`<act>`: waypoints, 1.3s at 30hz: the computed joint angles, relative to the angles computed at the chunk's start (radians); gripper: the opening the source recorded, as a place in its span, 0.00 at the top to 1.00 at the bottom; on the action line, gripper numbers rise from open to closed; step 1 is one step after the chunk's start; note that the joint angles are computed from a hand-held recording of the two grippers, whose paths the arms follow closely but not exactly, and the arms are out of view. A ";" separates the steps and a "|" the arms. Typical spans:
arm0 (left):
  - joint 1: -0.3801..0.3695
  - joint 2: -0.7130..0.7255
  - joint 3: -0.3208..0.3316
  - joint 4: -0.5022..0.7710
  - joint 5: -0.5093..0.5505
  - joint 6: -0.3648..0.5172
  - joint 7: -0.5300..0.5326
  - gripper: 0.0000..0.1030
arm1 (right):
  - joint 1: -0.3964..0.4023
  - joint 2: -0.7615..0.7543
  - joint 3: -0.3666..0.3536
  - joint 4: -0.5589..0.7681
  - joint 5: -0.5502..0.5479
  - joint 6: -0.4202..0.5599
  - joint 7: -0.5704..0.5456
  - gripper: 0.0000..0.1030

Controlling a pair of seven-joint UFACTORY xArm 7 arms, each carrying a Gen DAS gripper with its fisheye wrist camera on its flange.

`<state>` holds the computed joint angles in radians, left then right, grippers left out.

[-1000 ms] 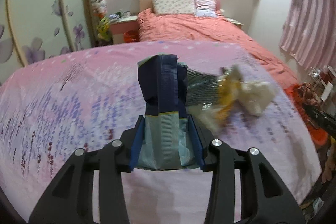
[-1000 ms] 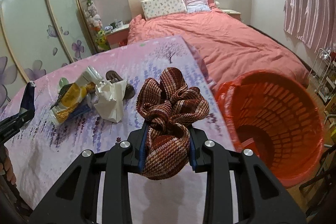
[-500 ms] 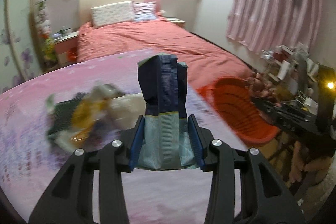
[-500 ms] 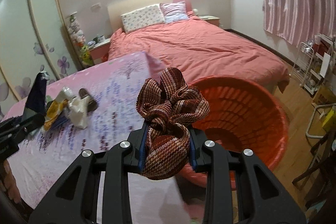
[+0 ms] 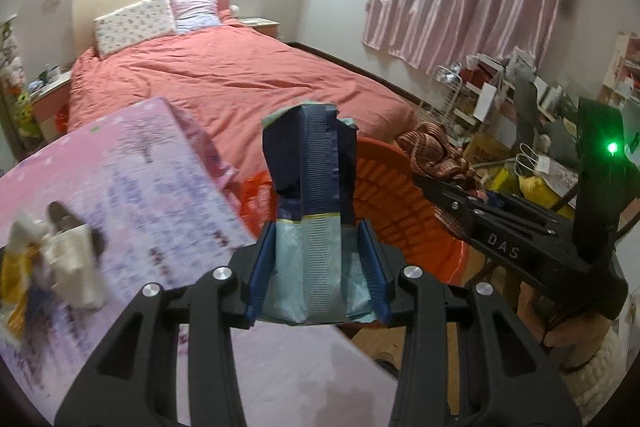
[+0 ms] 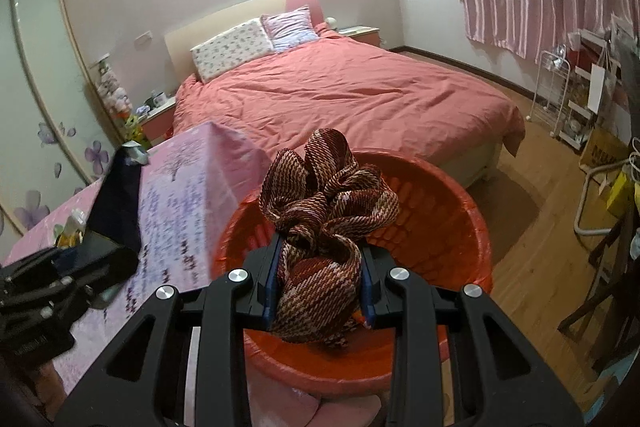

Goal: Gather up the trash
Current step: 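Carry the plaid cloth and navy bag over the orange basket and open both tools, then grasp the white tissue with the right tool while the left grasps the green towel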

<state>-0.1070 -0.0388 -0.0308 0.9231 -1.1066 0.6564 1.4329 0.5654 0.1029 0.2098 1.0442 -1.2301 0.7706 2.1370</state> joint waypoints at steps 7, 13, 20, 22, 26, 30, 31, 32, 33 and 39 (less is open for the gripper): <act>-0.035 0.097 -0.050 0.061 0.031 -0.089 -0.054 0.47 | -0.045 -0.022 -0.020 -0.054 -0.030 -0.054 0.072 0.54; -0.006 0.142 -0.066 0.081 0.056 -0.130 -0.080 0.37 | -0.052 -0.014 -0.012 -0.060 -0.021 -0.050 0.075 0.40; 0.054 0.114 -0.040 0.045 0.063 -0.136 -0.060 0.32 | -0.039 -0.001 -0.008 -0.039 0.003 -0.043 0.048 0.37; 0.077 0.104 -0.022 0.035 0.054 -0.133 -0.037 0.32 | -0.027 0.011 -0.004 -0.018 0.013 -0.031 0.025 0.37; 0.128 0.094 0.017 0.035 0.048 -0.136 -0.018 0.32 | 0.005 0.059 -0.001 0.050 0.035 -0.011 -0.035 0.37; 0.187 0.113 0.050 0.066 0.037 -0.150 0.003 0.32 | 0.053 0.122 -0.011 0.136 0.054 0.010 -0.108 0.37; 0.205 0.122 0.059 0.078 0.038 -0.151 0.002 0.32 | 0.067 0.144 -0.015 0.165 0.061 0.014 -0.132 0.37; 0.224 0.132 0.066 0.090 0.043 -0.148 -0.003 0.32 | 0.081 0.164 -0.020 0.190 0.067 0.016 -0.152 0.37; 0.241 0.141 0.071 0.102 0.048 -0.147 -0.010 0.32 | 0.094 0.188 -0.026 0.221 0.075 0.014 -0.178 0.37; 0.351 0.201 0.084 0.180 0.045 -0.147 -0.024 0.32 | 0.165 0.329 -0.070 0.407 0.134 -0.030 -0.301 0.37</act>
